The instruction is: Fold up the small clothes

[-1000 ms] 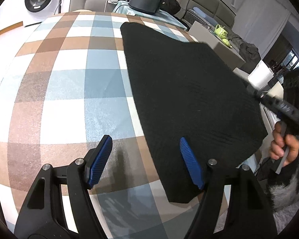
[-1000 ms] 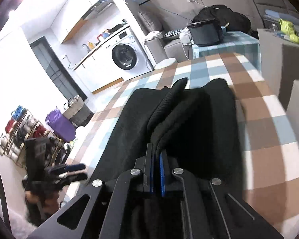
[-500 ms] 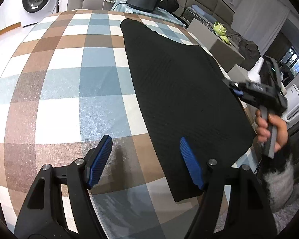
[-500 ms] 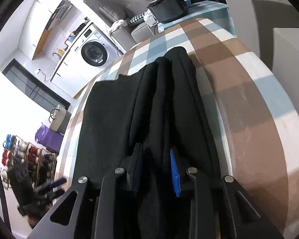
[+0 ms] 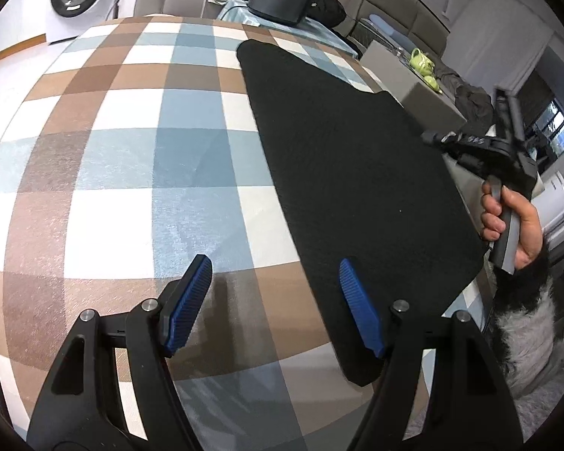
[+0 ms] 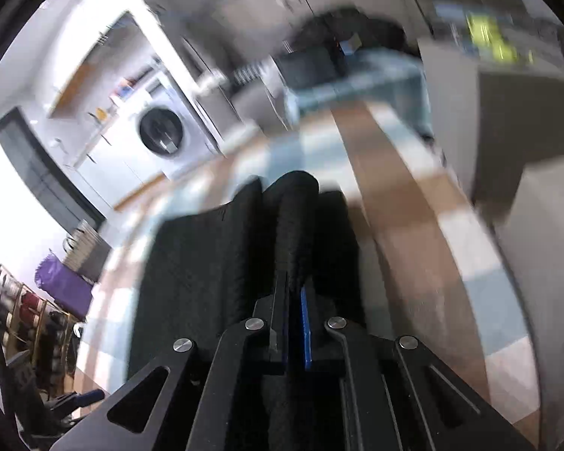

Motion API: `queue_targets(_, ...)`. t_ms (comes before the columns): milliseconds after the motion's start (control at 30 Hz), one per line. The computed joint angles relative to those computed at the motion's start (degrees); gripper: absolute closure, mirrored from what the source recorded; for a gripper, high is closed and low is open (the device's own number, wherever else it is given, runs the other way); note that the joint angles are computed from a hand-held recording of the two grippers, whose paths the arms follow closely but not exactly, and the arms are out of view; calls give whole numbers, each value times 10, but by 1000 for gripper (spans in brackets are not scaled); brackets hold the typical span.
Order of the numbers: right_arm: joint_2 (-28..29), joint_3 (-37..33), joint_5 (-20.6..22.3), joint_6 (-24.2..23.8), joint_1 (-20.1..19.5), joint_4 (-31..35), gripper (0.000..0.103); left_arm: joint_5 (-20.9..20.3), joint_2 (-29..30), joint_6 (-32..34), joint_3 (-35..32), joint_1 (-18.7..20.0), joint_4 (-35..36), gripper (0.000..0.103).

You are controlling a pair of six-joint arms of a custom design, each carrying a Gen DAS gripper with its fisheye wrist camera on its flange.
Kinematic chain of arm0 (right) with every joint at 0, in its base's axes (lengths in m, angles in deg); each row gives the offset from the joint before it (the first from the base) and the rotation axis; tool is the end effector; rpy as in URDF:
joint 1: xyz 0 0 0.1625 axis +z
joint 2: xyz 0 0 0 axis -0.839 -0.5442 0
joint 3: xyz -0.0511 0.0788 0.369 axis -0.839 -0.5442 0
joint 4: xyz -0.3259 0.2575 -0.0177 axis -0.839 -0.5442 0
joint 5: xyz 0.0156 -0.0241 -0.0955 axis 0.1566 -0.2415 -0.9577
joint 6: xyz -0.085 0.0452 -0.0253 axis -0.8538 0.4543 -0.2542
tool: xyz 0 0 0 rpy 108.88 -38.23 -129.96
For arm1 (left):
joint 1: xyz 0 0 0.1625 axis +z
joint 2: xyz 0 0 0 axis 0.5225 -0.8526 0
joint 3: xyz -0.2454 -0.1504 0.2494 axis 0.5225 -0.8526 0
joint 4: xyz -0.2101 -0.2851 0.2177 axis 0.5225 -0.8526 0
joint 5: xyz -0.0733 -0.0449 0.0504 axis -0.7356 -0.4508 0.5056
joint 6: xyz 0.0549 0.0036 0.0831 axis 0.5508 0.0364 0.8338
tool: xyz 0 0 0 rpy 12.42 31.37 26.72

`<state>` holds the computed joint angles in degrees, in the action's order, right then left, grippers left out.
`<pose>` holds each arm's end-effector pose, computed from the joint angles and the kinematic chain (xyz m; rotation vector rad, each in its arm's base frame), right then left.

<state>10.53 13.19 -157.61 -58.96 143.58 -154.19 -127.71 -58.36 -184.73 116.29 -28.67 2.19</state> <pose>0.0846 -0.6502 0.2831 0.5657 -2.8330 0.5485 -0.3346 -0.2106 0.2578 -0.0333 2.5335 -0.8889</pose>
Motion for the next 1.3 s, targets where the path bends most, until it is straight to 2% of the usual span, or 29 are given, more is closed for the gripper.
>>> queue_targets(33, -1, -2, 1, 10, -5, 17, 96, 1, 3, 7, -1, 0, -3, 35)
queue_targets(100, -29, 20, 22, -4, -17, 39, 94, 4, 2, 19, 3, -3, -15, 35)
queue_targets(200, -94, 74, 57, -26, -42, 64, 86, 1, 0, 32, 12, 2, -39, 35)
queue_targets(300, -160, 136, 75, -44, -68, 80, 86, -1, 4, 58, 18, 14, -69, 35)
queue_targets(400, -207, 189, 90, -59, -92, 60, 86, 0, 12, 94, 22, 29, -109, 35)
queue_targets(467, -218, 207, 109, -62, -102, 38, 93, 3, 19, 109, 20, 35, -123, 35)
queue_targets(533, -241, 222, 192, -77, -120, 32, 98, 8, 26, 118, 16, 37, -130, 35)
queue_targets(567, -255, 229, 214, -82, -125, 28, 98, 10, 27, 118, 14, 37, -131, 35)
queue_targets(600, -265, 239, 212, -86, -126, 8, 98, 12, 24, 120, 16, 35, -135, 35)
queue_targets(633, -265, 241, 187, -84, -119, -7, 99, 13, 22, 119, 18, 33, -137, 35)
queue_targets(700, -249, 246, 104, -66, -105, -50, 101, 10, 18, 108, 21, 33, -131, 35)
queue_targets(767, -236, 239, 52, -37, -101, -46, 101, 1, 16, 98, 21, 36, -122, 35)
queue_targets(800, -231, 234, 55, -28, -104, -44, 101, 0, 14, 93, 22, 36, -119, 35)
queue_targets(867, -242, 235, 101, -28, -115, -30, 99, 2, 11, 81, 22, 32, -110, 35)
queue_targets(900, -244, 234, 122, -31, -115, -25, 93, 2, 12, 77, 21, 32, -107, 35)
queue_targets(933, -243, 232, 128, -32, -110, -27, 87, 2, 12, 76, 21, 33, -105, 35)
queue_targets(1067, -217, 207, 138, -43, -84, 5, 78, 3, 17, 72, 16, 34, -99, 35)
queue_targets(1100, -205, 199, 134, -46, -76, 18, 70, 3, 19, 71, 15, 34, -97, 35)
queue_targets(1133, -197, 195, 129, -52, -71, 27, 67, 3, 19, 68, 14, 33, -95, 35)
queue_targets(1267, -157, 177, 102, -45, -58, 32, 67, 1, 19, 61, 12, 32, -88, 35)
queue_targets(1300, -154, 181, 109, -50, -59, 24, 78, 1, 19, 59, 11, 33, -85, 35)
